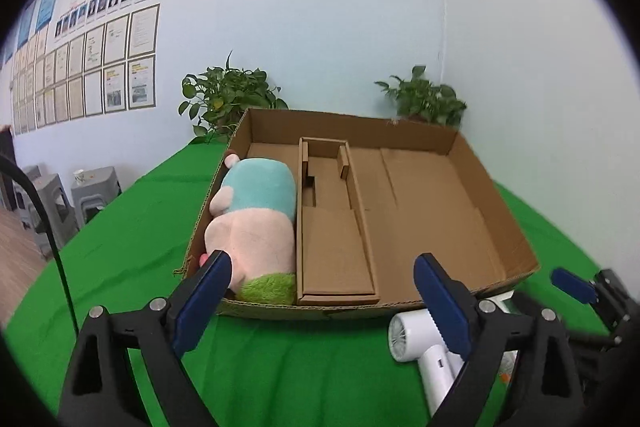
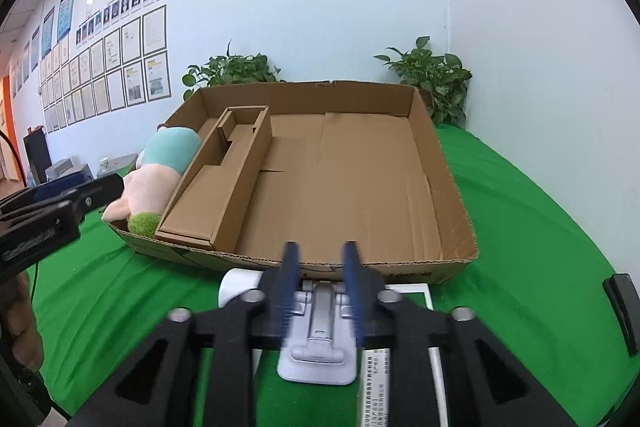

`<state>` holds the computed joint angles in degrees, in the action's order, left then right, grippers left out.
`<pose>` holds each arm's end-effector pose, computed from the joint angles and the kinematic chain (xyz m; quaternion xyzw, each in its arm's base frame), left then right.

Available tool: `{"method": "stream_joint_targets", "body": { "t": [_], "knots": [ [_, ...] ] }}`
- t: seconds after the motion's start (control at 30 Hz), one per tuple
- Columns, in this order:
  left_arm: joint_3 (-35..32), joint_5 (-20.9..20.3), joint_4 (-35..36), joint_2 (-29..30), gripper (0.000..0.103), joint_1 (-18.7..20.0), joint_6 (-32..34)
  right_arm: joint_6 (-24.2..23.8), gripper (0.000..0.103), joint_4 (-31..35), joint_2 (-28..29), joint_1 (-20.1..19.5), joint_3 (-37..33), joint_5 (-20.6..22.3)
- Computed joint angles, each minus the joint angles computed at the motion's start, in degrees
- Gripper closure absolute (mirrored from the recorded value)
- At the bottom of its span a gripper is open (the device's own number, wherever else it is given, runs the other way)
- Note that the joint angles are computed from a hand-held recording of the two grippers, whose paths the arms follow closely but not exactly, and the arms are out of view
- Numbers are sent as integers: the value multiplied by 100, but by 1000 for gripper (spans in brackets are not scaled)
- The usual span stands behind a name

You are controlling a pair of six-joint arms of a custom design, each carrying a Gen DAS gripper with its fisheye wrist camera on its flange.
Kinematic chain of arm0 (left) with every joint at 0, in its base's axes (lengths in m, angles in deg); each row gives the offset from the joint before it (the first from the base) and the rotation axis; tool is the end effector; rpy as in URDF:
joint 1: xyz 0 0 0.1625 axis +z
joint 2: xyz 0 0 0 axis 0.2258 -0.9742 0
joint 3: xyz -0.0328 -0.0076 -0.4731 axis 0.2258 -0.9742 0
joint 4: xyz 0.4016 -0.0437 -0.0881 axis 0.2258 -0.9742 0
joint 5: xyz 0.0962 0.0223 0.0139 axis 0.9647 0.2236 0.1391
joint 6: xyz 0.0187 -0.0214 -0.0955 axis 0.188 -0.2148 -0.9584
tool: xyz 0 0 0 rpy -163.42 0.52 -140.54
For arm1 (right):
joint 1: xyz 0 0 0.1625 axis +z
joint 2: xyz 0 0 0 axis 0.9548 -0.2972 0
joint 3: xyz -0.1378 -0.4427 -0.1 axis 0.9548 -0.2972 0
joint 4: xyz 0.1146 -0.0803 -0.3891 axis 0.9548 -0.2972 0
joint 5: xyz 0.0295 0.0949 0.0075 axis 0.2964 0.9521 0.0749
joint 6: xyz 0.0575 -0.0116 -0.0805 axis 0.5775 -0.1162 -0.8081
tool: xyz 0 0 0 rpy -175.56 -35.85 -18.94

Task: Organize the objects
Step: 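Move the right gripper down to the white hair dryer handle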

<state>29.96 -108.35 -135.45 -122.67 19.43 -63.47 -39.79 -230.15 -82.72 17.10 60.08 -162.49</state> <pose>-0.3874 -0.5037 0.0923 0.2474 0.8040 -0.4821 0.2447 0.1003 -0.4719 0.3251 0.2002 -0.7962 0.4737 0.3188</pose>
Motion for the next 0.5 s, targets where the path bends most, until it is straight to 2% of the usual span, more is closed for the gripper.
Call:
{"method": "stream_joint_targets", "body": {
  "t": [0.03, 0.07, 0.23, 0.37, 0.5],
  "knots": [
    [18, -40, 118, -43, 10, 13, -93, 4, 9, 85, -84, -75, 62, 179],
    [30, -44, 224, -68, 10, 20, -169, -4, 2, 112, -141, -119, 116, 287],
    [97, -303, 595, -162, 10, 91, -335, -98, 1, 389, -249, -220, 266, 426],
    [158, -898, 1218, -326, 10, 245, -703, -170, 1, 956, -368, -312, 412, 684],
    [89, -1314, 1872, -363, 10, 428, -1209, -198, 1, 1488, -299, -343, 488, 710]
  ]
}}
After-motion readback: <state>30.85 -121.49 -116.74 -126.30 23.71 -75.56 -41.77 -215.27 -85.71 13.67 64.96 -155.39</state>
